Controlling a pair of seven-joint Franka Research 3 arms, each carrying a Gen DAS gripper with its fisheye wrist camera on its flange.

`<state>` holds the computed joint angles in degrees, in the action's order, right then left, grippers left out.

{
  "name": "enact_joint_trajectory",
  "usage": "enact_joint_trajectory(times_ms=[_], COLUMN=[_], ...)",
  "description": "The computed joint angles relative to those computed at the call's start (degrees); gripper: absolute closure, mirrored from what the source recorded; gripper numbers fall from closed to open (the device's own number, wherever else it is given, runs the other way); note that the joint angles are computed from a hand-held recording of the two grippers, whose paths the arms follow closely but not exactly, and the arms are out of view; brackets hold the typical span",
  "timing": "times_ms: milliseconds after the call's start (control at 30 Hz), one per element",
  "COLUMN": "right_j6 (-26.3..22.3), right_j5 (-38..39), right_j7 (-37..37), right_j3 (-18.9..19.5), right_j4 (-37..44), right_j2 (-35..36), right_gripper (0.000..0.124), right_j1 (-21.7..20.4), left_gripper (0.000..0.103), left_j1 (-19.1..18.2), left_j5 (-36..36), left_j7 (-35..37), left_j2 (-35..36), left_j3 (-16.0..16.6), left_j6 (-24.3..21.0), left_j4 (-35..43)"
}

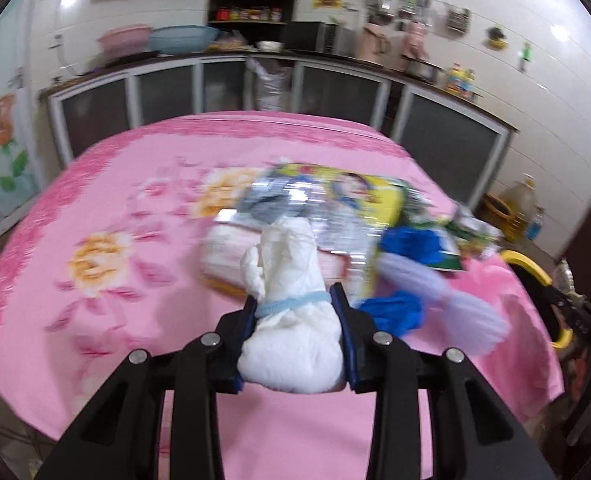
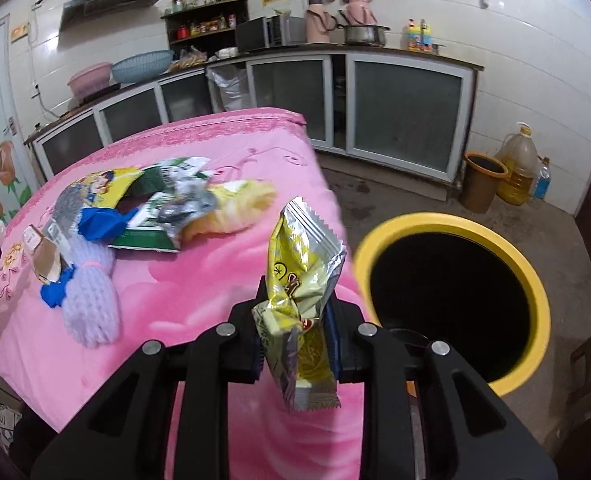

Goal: Collect trash
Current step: 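Carry both items over the yellow-rimmed bin and open both tools to drop them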

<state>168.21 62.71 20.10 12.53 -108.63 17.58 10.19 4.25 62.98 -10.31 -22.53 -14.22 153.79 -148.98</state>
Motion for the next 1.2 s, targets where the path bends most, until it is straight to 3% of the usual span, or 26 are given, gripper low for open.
enact_joint_trajectory(times_ms=[233, 533, 733, 933, 1000, 1200], right_j6=[-0.55, -1.50, -3.98, -8.60, -9.64, -11.07], right_j5=[1.72, -3.13, -8.50, -14.07, -15.84, -20.42], right_j7=[-1.39, 6.12, 10.69, 15.46, 17.00, 21.85], right_j3=[-1.98, -3.98, -3.25, -3.73, -3.89, -4.57], right_j4=[2.09, 8.84, 14.77, 20.00, 21.19, 23.99], right_j2=[0.78, 5.70, 10.29, 14.18, 15.17, 17.66], right_gripper=[0.100, 0.100, 0.100, 0.100, 0.100, 0.099], right_j1=[-3.61, -7.15, -9.77, -10.88, -11.04, -11.11], left_gripper=[0.070, 0.070, 0.070, 0.070, 0.070, 0.070], left_j1=[-2.59, -10.48, -13.12, -12.78, -14.49, -18.36], left_j5=[4.87, 2.01, -10.13, -22.99, -27.67, -34.92], left_j7=[0.80, 13.58, 31.49, 50.17, 55.92, 64.00], left_j2=[13.54, 33.42, 47.91, 61.38, 66.04, 76.23], left_j3=[-0.19, 3.69, 2.47, -3.23, -3.12, -1.61], left_j6=[2.34, 5.01, 5.38, 1.22, -1.93, -8.75], left_j4=[13.47, 36.41, 54.23, 71.57, 78.72, 95.18])
